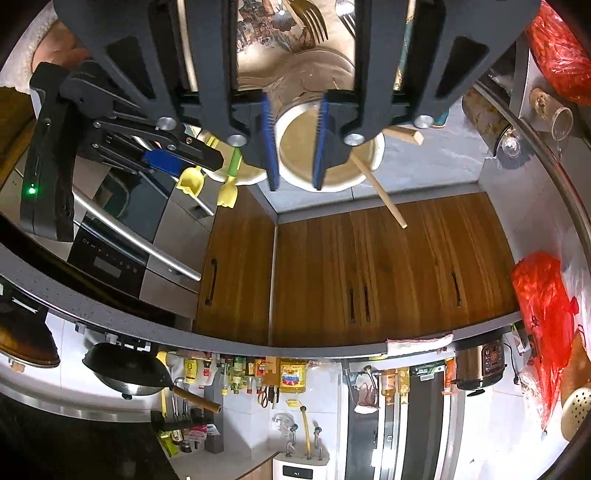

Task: Organize utensils
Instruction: 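Release the chopstick into the tall cup while the right gripper drops the spoon into the small cup, then pull both open grippers back from the holder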

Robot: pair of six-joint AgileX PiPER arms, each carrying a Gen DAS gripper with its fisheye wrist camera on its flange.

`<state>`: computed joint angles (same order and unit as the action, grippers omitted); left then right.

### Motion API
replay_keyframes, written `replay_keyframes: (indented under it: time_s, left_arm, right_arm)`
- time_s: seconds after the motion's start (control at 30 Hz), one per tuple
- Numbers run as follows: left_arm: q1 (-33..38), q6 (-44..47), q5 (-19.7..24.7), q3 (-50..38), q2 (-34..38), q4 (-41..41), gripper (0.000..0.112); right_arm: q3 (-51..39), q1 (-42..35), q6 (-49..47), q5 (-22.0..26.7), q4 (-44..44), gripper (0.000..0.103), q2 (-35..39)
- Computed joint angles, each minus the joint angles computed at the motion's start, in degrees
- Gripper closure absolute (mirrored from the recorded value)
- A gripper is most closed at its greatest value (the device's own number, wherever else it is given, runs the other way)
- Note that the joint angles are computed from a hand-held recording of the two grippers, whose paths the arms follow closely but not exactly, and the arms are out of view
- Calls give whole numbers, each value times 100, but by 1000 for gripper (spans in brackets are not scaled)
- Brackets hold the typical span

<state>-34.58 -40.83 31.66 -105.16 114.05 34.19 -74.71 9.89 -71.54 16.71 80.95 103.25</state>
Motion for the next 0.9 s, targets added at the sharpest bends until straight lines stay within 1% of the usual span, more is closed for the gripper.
replay_keyframes:
  time_s: [0.07,0.1,0.17,0.2,0.23,0.27,0.3,0.33,0.37,0.43,0.5,0.63,0.67,0.73,0.83,0.9]
  left_arm:
    - [-7,-133,-64,113,-106,112,78]
    - [-9,-195,-100,177,-163,167,75]
    - [-24,-352,-162,332,-312,330,67]
    - [-29,-415,-176,404,-385,400,65]
    - [-25,-421,-180,448,-440,414,61]
    - [-23,-485,-191,538,-531,475,55]
    - [-18,-545,-215,627,-611,524,53]
    - [-6,-586,-248,717,-687,556,48]
    - [0,-654,-260,808,-767,612,42]
    - [12,-877,-308,1009,-923,792,35]
    - [48,-1047,-381,1239,-1083,908,30]
    - [129,-1552,-526,1801,-1430,1277,17]
    - [148,-1683,-555,1923,-1493,1387,16]
    - [203,-1893,-588,2162,-1620,1545,15]
    - [321,-2154,-659,2552,-1807,1672,15]
    - [417,-2272,-721,2788,-1912,1694,15]
  right_arm:
    - [54,-15,-165,-14,164,61,-64]
    - [86,-23,-259,-23,256,57,-108]
    - [134,-36,-335,-62,315,54,-194]
    - [153,-38,-313,-98,286,47,-236]
    - [158,-45,-278,-117,257,39,-263]
    - [195,-68,-304,-105,298,36,-327]
    - [212,-82,-307,-77,308,31,-364]
    - [245,-93,-289,-57,289,25,-422]
    - [297,-99,-282,-56,265,23,-504]
    - [405,-101,-360,-55,304,16,-638]
    - [569,-80,-602,-83,497,9,-807]
    - [967,-28,-1373,-208,1221,5,-1142]
    - [1051,-13,-1468,-241,1309,5,-1214]
    - [1133,22,-1295,-288,1127,5,-1297]
    - [1268,132,-676,-477,540,5,-1415]
    - [1297,187,72,-513,-202,5,-1447]
